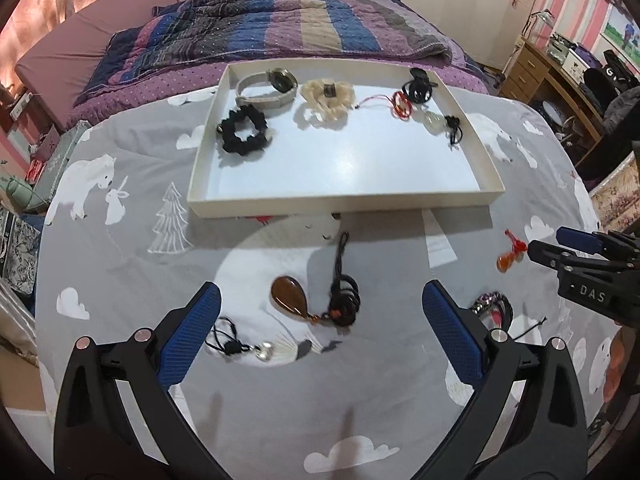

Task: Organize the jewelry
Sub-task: 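Grasp the orange gourd charm with the right tool while the left tool grasps the teardrop pendant cord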

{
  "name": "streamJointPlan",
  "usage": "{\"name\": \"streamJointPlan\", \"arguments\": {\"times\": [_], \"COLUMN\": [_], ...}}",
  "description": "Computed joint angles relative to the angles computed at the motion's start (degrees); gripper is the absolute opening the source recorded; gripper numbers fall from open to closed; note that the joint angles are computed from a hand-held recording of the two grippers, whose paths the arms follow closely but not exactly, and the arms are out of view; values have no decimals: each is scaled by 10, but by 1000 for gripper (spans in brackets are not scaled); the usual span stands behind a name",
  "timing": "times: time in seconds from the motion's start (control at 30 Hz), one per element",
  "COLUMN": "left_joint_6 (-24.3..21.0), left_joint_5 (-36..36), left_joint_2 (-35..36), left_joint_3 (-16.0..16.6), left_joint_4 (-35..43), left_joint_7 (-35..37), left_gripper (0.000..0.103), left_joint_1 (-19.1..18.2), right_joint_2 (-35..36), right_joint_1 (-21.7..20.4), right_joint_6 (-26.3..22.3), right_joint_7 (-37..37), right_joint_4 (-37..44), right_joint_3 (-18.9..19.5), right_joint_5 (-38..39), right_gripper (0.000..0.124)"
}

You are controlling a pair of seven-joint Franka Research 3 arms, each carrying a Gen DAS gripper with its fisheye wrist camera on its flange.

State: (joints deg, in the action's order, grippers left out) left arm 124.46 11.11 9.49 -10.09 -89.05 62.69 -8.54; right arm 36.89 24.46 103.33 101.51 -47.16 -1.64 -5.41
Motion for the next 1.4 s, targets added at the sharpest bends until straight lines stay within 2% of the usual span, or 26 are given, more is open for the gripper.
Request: {"name": "streamJointPlan", "arguments": {"times": [0.2,0.43,0.67,0.8,1.07,1.17,1.4], "left_joint_6": [28,39,58,42,22,17,3], "left_joint_5": [-24,-3,16,-10,-18,-25,-19], "left_joint_2": [-12,-6,7,27,62,73,95], "left_joint_3": [-3,-4,-5,-9,-7,-9,-8], "left_joint_4": [-36,-47,-44,-23,12,26,50], "left_joint_7": [1,-3,11,32,37,45,44], "left_gripper": [100,99,90,69,66,55,52], "left_joint_1": [2,-5,-10,-7,-10,-9,-16], "right_joint_2": [-64,-85,-74,-62,-44,-37,-19], "right_joint_1": [-12,-21,-24,-22,-22,-22,-23], "right_joint_6": [67,87,83,75,62,63,54], "right_joint_7": [17,28,30,26,25,30,26], "right_joint_4": [-127,-180,-168,-152,-129,-118,-93], "right_joint_3": [9,11,11,10,8,5,4], "right_joint_5": [19,18,14,11,15,11,14], "right_gripper": [55,55,55,55,55,55,55]}}
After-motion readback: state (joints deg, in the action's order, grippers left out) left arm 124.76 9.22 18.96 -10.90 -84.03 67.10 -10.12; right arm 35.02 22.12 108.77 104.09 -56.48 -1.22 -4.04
